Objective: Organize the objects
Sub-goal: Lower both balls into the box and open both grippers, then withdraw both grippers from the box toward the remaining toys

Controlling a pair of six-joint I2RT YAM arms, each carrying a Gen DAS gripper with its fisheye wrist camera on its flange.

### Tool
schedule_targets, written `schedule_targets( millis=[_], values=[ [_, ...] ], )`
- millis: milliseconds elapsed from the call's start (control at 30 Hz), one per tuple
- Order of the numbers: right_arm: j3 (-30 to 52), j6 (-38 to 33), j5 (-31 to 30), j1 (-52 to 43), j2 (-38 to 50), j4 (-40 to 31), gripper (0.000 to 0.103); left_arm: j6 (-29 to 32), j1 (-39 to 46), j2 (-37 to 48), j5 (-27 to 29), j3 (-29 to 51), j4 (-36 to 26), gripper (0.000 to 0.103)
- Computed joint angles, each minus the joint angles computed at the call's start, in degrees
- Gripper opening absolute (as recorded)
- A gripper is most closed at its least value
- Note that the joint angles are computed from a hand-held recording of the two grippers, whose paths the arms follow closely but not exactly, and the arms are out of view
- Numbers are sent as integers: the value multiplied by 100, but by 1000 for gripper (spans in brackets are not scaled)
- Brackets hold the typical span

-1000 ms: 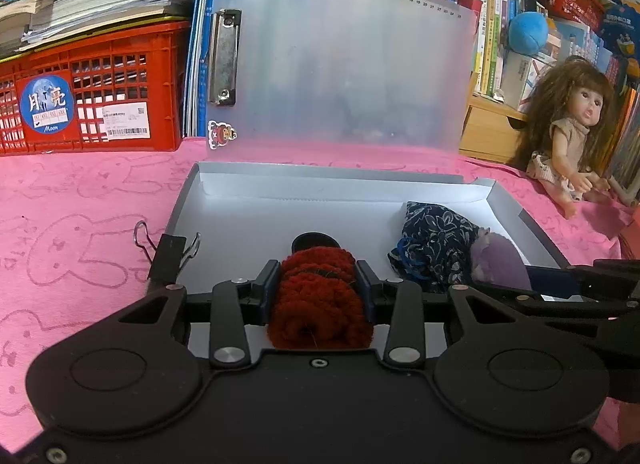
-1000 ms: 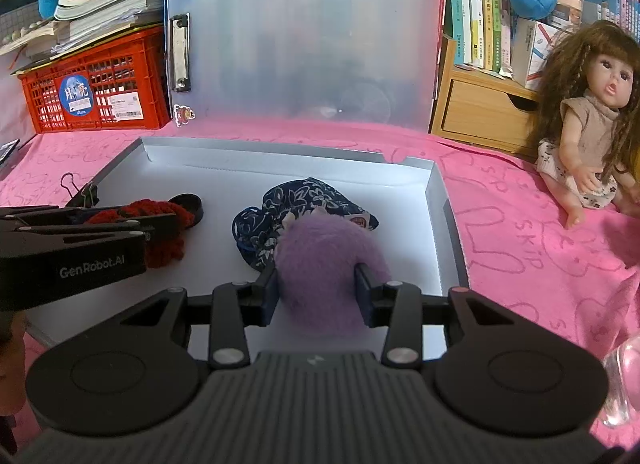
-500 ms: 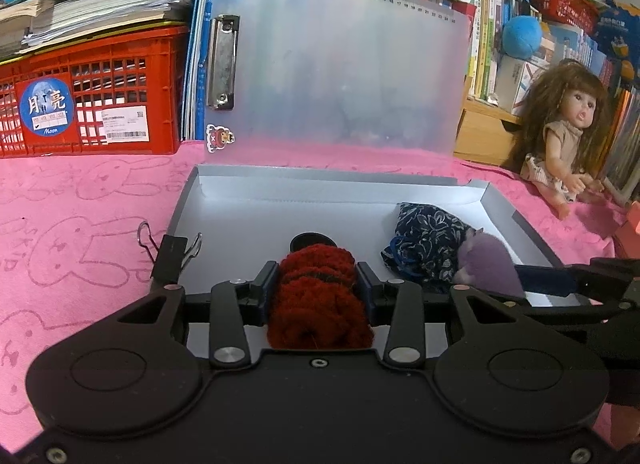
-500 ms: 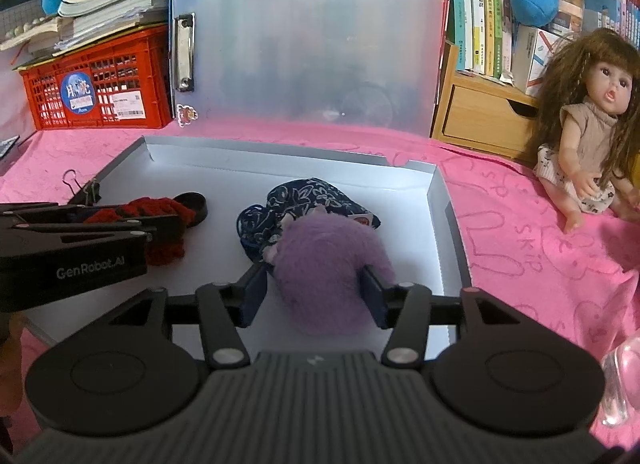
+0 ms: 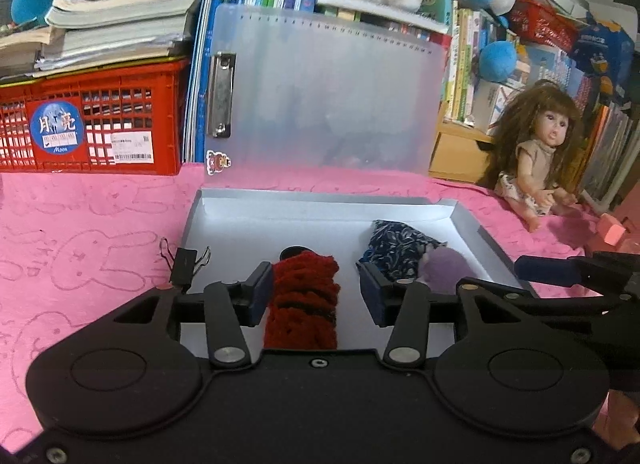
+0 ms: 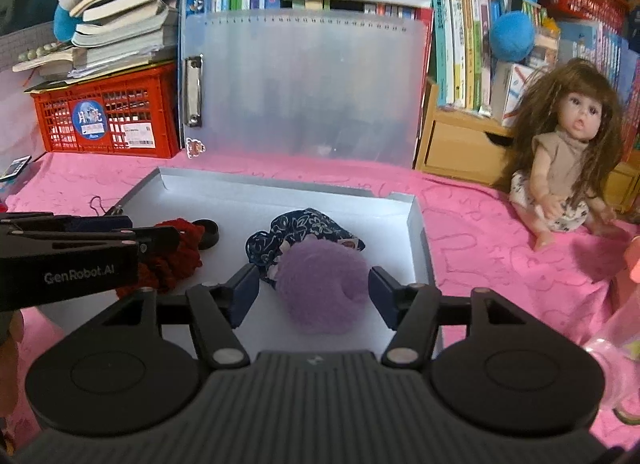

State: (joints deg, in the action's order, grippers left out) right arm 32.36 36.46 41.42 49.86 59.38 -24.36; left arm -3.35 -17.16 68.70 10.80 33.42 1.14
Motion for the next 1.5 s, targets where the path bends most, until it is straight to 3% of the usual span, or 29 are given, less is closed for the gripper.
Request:
schedule_targets(
  millis=[433,800,1200,1500],
  values=[
    [207,1417,1038,1563,-554,-1556,78,222,144,-1637,354,-397,-1065,57],
    [564,3686,1805,3060,-237,-3363,80,417,262,-3059,592,-630,-2098,60],
    [761,6623,1918,4593,539,-5038,81,840,997,-4474,1314,-865,-3343,61],
    [792,7976,1742,5316,976,-5642,81,1398,1701,-5351,1878,-955,-4264,63]
  ],
)
